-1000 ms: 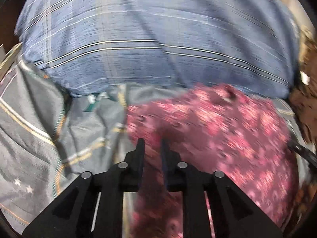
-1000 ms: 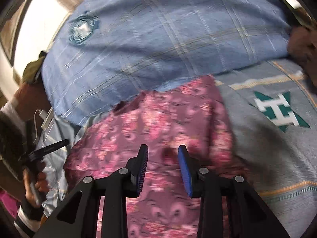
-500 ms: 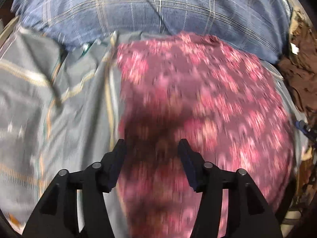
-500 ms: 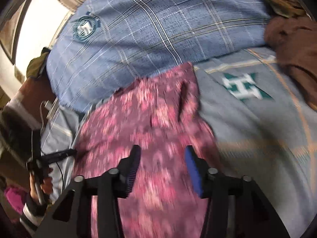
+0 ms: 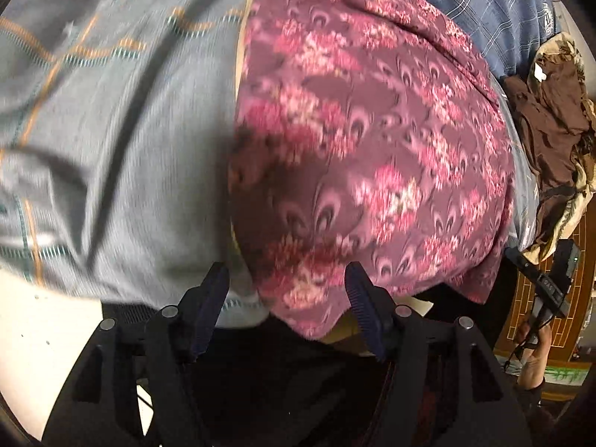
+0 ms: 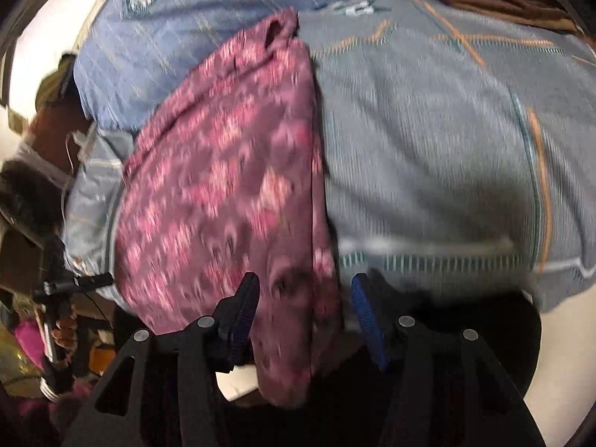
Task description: Fold small clothes
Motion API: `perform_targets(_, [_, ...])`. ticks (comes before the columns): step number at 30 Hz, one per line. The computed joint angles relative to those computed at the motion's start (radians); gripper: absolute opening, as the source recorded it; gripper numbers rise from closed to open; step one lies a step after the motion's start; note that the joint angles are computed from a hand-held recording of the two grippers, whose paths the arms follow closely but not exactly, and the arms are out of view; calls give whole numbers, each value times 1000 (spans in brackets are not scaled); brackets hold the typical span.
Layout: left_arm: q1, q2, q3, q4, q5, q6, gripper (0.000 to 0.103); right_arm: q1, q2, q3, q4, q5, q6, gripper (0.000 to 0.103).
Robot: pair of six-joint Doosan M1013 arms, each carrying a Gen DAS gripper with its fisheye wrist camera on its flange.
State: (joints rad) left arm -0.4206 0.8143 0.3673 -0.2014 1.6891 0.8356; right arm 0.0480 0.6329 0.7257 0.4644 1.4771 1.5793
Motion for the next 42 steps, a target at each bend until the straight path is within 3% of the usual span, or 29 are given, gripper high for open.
perform_targets(4, [-1, -7, 34, -31, -24, -26, 64, 17, 9, -7, -27, 62, -34, 60])
perform_targets(10, [-1, 27, -26, -32, 0, -31, 64, 62, 30, -32, -109, 141, -163, 59])
perform_targets(12, [1, 16, -10, -31, -14, -28, 64, 77, 24, -24, -132, 141, -247, 33])
perform_targets(13, [2, 12, -4, -32, -23, -28, 64, 83, 22, -28, -142, 150, -285, 4])
perform_targets(17, [6, -14, 36, -31, -74, -29, 64, 57, 17, -64, -3, 114, -288, 4])
perform_targets(21, [15, -32, 66, -57, -122, -43, 64, -9, 22, -102, 261, -18, -172, 4])
perform_targets(24, [14, -39, 73, -63, -141, -49, 64, -39, 41, -133, 375, -117, -95, 4])
perform_targets(28, [13, -81, 140, -53, -190, -59, 64, -55, 73, -179, 368, -191, -15, 4])
perform_targets(32, [13, -125, 235, -72, -269, -80, 69, -64, 103, -202, 348, -202, 60, 4])
perform_targets(36, [6, -105, 226, -97, -233, -67, 69, -71, 102, -174, 325, -197, 87, 4])
perform_targets(38, [2, -76, 188, -118, -182, -50, 69, -72, 101, -164, 324, -196, 81, 4])
perform_targets(42, [-7, -67, 189, -159, -165, -22, 69, -74, 91, -140, 327, -204, 80, 5])
